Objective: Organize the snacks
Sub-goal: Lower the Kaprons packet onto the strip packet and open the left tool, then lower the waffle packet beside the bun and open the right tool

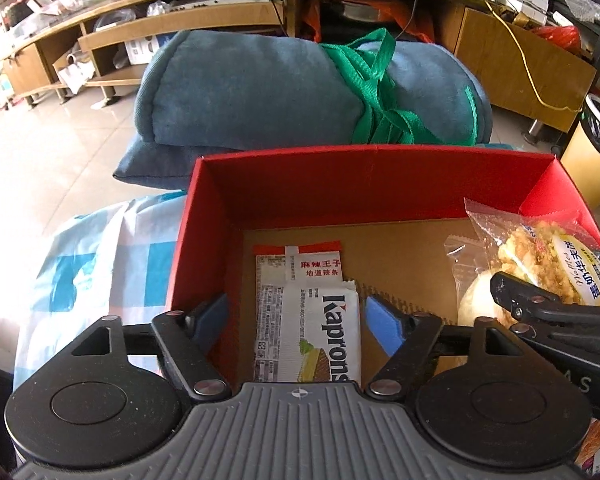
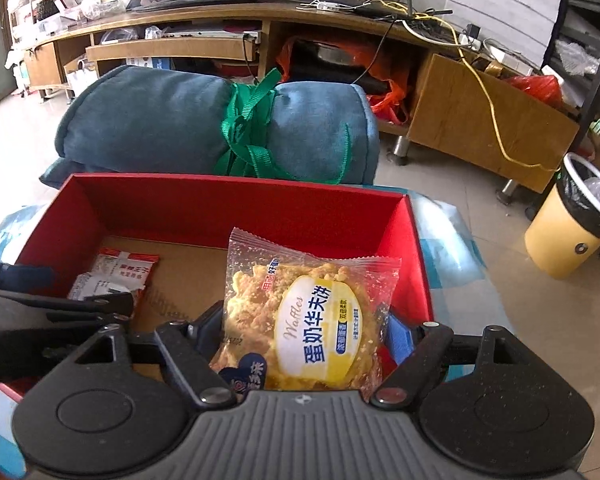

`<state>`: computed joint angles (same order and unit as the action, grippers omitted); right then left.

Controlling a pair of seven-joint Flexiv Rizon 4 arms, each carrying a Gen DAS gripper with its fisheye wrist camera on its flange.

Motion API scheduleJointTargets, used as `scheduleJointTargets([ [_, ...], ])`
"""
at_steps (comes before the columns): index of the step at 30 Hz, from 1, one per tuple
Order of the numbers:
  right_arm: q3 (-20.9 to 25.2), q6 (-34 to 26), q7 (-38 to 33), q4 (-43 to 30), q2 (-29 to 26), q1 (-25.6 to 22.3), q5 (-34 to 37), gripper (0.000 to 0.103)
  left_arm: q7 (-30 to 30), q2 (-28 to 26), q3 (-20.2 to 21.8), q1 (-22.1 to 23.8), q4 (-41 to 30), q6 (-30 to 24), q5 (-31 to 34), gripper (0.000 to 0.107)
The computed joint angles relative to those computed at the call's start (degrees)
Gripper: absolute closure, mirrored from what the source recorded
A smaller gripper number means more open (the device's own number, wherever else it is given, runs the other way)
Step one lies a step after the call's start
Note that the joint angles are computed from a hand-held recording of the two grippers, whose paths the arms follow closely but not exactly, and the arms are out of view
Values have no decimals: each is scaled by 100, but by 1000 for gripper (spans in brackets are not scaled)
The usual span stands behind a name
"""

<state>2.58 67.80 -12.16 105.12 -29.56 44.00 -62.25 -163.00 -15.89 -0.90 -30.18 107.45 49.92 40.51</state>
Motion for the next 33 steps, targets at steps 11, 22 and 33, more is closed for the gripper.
scheduleJointTargets([
  [11,15,31,96,78,107,-42,-34,28,-109,149,-23,1,57,61,113,21],
  [22,71,180,584,317,399,-178,-492,28,-372,489,-167,23,231,-20,327,20],
  [33,221,185,831,538,611,-326,-763,27,-663,788,-388,75,408,-77,497,19],
])
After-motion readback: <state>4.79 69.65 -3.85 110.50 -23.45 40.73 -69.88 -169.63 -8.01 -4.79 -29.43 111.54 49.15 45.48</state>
